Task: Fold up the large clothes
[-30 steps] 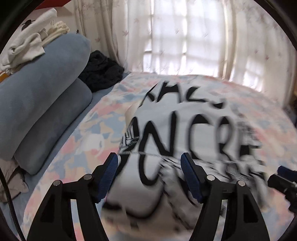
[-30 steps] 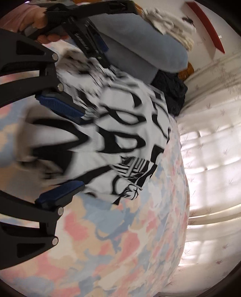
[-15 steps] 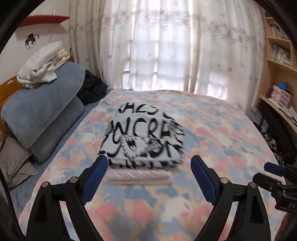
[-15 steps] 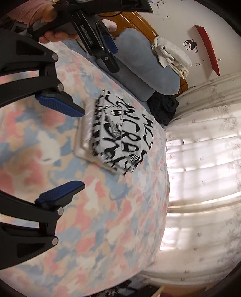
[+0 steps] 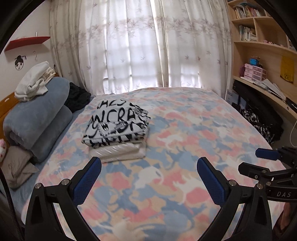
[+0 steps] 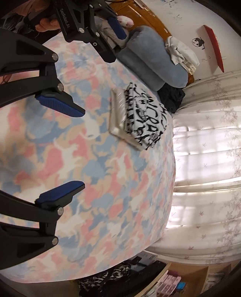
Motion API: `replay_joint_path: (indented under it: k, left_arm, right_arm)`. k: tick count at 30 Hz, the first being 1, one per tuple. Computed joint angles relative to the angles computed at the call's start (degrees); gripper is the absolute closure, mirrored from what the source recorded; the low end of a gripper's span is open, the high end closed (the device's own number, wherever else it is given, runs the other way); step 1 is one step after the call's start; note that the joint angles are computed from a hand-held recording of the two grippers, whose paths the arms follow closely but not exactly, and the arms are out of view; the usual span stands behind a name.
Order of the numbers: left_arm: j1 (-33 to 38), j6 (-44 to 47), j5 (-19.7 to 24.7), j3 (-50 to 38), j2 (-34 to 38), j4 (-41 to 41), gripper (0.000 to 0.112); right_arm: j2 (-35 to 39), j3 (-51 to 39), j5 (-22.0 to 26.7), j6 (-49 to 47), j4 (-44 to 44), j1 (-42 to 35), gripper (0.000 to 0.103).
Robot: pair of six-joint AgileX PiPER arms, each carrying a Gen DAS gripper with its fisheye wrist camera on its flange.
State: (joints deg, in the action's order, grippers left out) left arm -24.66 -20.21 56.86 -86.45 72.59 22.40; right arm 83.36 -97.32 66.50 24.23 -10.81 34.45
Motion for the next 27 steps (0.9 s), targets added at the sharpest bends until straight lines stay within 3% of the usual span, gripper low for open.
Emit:
replay_joint_path:
  k: [6,13,22,27]
  left_arm:
    - [-8.83,-14.15,-0.61,11.26,-4.56,9.71,0.01]
    - [-14.09,-26.5,-0.92,19.72,-6.81,15.83,0.01]
    - [-17.82,-34.51,-0.53,27.65,-8.42,15.52,0.01]
    - [-18.9,-34.09,-0.23,28.92,-8.14,12.14,0.01]
  right_arm:
    - [-8.43,13.49,-4.59,8.15,-6.08,2.32,0.032]
    - [-13.76,23.94,-5.5,20.23,-15.09,6.41,0.026]
    - [-19.36,34.99,-5.37,36.42,-24.03,15.04,0.026]
    - [-19.96,36.62,-2.27,40.32,-25.96,19.0,0.026]
